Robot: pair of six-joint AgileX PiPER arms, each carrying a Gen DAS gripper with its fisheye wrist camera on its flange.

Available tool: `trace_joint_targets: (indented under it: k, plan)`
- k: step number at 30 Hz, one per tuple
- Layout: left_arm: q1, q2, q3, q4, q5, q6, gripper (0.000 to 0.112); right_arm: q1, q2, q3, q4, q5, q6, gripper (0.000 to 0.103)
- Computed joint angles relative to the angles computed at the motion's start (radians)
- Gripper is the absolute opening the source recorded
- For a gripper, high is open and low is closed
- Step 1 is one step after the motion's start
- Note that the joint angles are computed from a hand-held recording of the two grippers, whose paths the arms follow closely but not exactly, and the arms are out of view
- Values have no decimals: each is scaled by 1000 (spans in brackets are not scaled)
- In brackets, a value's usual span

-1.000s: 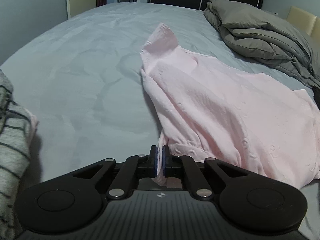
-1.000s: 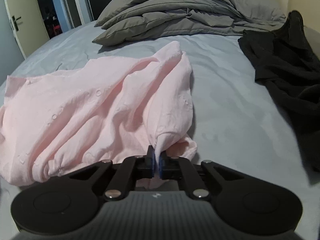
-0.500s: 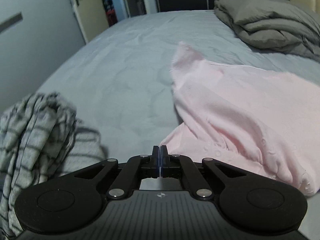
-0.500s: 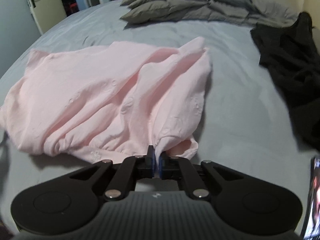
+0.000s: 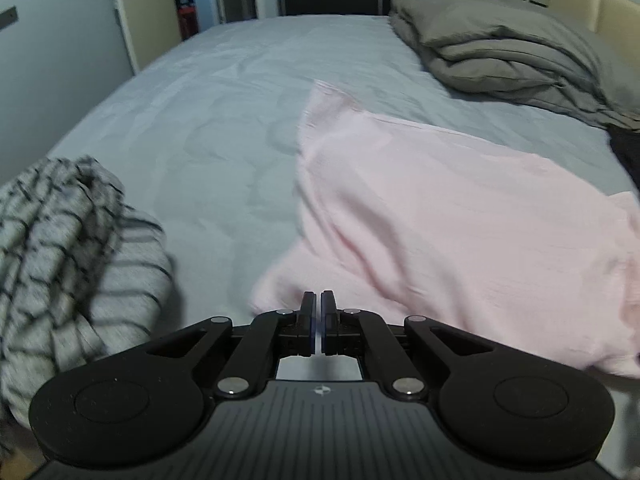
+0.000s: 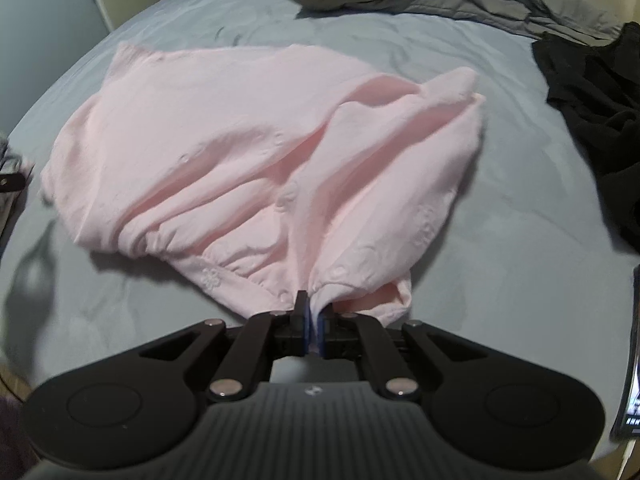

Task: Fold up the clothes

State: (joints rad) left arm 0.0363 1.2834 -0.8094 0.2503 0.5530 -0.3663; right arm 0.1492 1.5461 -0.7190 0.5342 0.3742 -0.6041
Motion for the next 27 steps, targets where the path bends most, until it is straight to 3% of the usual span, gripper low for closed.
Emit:
trace_joint_targets:
  k: [10,14,16,18,20,25,27]
  plan:
    - [-225,-118,112,-220,-9,-2,0,17,-66,70,31,21,-38,9]
    - [-346,-96,125,-203,-49,-105,0,3,-47,42,14,37,-43,10]
    - [-403,-76,122,-150,-62,-180,0,20,-50,35,-53,35,4,16]
    - [-445,-60,117,-114,-65,-229,0,39,-50,15,-161,45,85,42]
    - [-476,-51,118,-96,-70,-272,0,35,-49,-12,-207,74,102,46]
    - [-507,-15,107,-146,-76,-283,1,-10,-27,-147,-240,248,34,49]
    - [-517,0,104,-173,-90,-288,2,-20,-22,-195,-270,284,-22,61]
